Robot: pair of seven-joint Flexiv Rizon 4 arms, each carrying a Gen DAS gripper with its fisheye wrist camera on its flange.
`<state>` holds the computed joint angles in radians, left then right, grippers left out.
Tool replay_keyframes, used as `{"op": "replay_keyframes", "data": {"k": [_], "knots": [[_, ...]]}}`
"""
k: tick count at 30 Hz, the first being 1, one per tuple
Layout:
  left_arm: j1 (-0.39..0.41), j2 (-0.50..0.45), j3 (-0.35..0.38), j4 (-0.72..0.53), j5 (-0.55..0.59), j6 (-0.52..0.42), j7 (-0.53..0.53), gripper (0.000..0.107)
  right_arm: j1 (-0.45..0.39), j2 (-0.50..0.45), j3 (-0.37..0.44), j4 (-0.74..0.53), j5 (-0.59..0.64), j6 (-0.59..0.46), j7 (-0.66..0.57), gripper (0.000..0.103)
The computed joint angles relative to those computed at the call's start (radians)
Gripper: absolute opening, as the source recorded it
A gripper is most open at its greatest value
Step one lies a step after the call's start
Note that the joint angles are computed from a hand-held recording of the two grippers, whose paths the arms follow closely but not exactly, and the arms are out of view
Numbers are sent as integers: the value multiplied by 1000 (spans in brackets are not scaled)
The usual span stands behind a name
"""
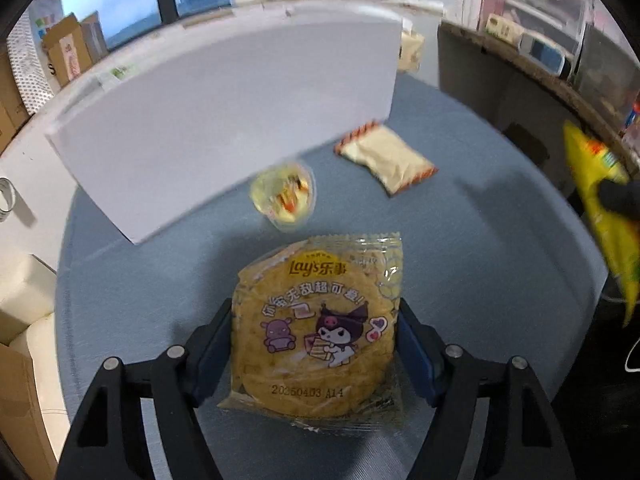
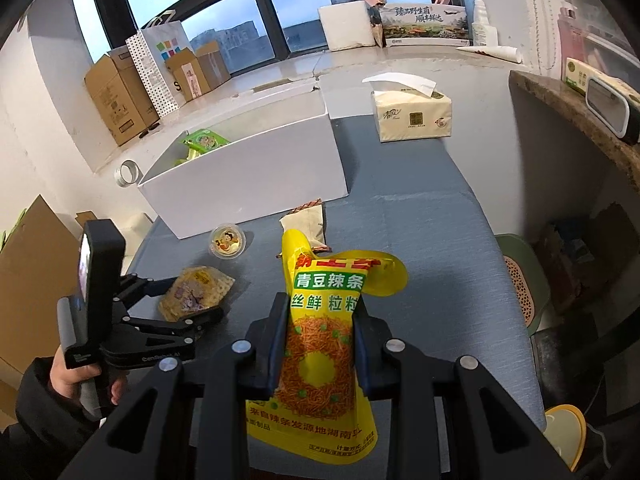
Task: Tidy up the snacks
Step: 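Drop the yellow bag into the box with the right tool while the left drops the cracker pack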
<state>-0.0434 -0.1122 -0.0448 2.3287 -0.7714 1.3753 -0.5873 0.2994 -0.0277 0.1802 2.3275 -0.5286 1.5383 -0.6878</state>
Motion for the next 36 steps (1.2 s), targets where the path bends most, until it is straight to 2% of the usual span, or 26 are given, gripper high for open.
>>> {"op": "replay_keyframes", "data": {"k": [7,11,13,16,18,21,24,29,30,31,32,33,35,36], "knots": [[-45,119,27,-2,-151,14,84,79,14,-24,17,-36,86,0,-80,31],[-76,151,59,-54,-275,25,135,79,22,-54,54,-119,222,-38,-236,31],[-71,144,70,-97,-294,8,132,79,32,-67,54,-161,244,-46,-298,31],[-42,103,72,-179,-253,-7,73,79,50,-101,40,-242,231,-56,-359,31],[-20,54,62,-245,-229,-10,49,79,44,-147,52,-328,267,-68,-432,31],[30,-24,50,-346,-142,-41,-47,79,23,-233,82,-486,340,-122,-547,31],[75,-108,23,-441,-104,-83,-117,79,41,-340,55,-669,348,-205,-578,31],[107,-219,17,-550,80,-109,-249,80,14,-525,110,-989,453,-402,-700,32],[100,-235,31,-564,131,-99,-274,85,21,-548,104,-1032,464,-432,-710,35],[97,-245,41,-571,188,-85,-316,98,33,-568,90,-1065,468,-451,-712,38],[115,-244,18,-563,179,-74,-306,103,46,-586,71,-1089,470,-450,-703,56],[141,-239,-15,-551,151,-74,-285,103,60,-597,49,-1103,467,-442,-687,103],[166,-237,-37,-545,128,-84,-293,103,79,-609,12,-1099,459,-400,-650,103],[190,-229,-66,-534,86,-95,-260,103,64,-618,36,-1108,476,-394,-672,103]]}}
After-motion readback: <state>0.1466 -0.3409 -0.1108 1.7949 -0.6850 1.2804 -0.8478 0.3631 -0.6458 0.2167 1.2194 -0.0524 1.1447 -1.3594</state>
